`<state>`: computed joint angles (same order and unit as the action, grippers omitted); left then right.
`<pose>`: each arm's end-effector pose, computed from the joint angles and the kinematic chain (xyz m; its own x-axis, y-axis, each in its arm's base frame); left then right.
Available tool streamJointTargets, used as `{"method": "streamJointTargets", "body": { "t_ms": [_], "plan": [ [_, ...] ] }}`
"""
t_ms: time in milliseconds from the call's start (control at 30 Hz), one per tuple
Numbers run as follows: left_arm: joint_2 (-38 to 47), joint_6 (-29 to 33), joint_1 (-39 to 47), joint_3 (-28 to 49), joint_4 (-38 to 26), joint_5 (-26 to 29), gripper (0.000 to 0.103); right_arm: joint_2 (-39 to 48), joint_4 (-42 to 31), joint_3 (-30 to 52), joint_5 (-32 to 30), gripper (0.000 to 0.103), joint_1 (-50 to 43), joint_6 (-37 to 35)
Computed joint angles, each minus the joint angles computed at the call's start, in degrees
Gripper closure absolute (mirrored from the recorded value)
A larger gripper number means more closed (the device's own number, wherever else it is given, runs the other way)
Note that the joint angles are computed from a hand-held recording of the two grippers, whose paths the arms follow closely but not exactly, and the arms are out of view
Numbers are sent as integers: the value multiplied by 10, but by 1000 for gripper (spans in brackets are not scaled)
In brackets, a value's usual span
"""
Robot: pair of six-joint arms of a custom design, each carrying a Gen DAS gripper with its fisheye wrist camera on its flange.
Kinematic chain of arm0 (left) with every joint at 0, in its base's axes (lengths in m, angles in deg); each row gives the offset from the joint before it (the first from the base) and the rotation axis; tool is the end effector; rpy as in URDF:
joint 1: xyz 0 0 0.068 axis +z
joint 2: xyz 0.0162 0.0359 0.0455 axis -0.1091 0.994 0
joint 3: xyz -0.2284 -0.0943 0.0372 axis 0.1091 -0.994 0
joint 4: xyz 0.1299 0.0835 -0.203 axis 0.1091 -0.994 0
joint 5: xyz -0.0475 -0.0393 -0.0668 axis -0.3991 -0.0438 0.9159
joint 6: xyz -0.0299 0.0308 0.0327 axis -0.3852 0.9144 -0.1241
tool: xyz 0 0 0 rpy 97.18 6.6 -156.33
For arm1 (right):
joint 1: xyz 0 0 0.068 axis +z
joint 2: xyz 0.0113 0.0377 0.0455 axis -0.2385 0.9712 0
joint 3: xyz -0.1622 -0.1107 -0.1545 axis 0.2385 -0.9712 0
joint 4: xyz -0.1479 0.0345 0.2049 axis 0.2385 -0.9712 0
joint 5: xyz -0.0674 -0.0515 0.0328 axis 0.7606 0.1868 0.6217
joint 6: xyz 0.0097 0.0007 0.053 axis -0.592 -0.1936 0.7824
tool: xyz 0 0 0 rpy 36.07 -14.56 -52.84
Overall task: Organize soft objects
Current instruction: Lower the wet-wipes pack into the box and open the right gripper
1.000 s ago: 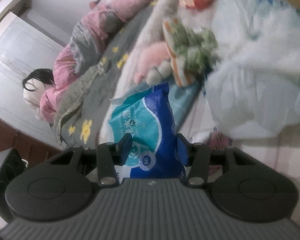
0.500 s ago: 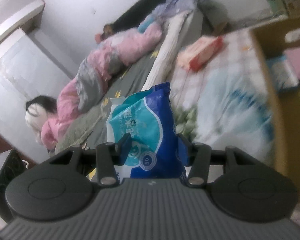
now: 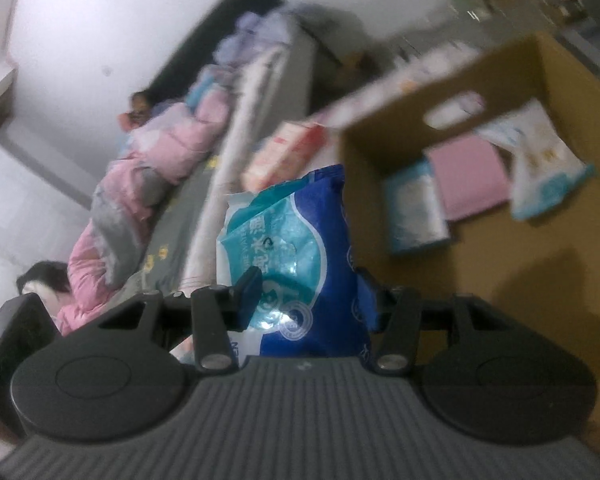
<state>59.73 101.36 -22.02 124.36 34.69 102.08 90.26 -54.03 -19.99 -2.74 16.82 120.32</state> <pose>0.2187 -0.0802 0.2872 -0.4885 0.5507 -0.6768 0.8128 0.5692 -0.1235 0.1672 0.0989 0.2901 -0.7009 0.5653 -0.4350 0.1511 0.7136 0.6841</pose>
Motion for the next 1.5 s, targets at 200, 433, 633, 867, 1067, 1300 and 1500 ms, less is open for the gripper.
{"method": "streamJointTargets", "body": {
  "t_ms": [200,433,633,867,1067,1300,1500],
  "plan": [
    [126,-24,-66,27,42,-63,35,27,69,-110,-190,53,-183,-47],
    [116,23,-74,-5,71,-84,30,166,156,-151,-259,53,-254,-84],
    [59,60,-6,1,10,-13,29,207,150,-153,-210,54,-234,-101],
    [-11,123,139,-6,-68,70,23,247,175,-135,-172,57,-174,-75],
    [-24,157,235,-36,-93,90,23,316,196,-73,-146,57,-114,-48],
    [-23,236,340,-70,-106,100,21,317,199,-67,-109,55,-97,-18],
    [-28,347,449,-96,-125,126,16,207,93,-86,-80,55,-69,-24]
  ]
}}
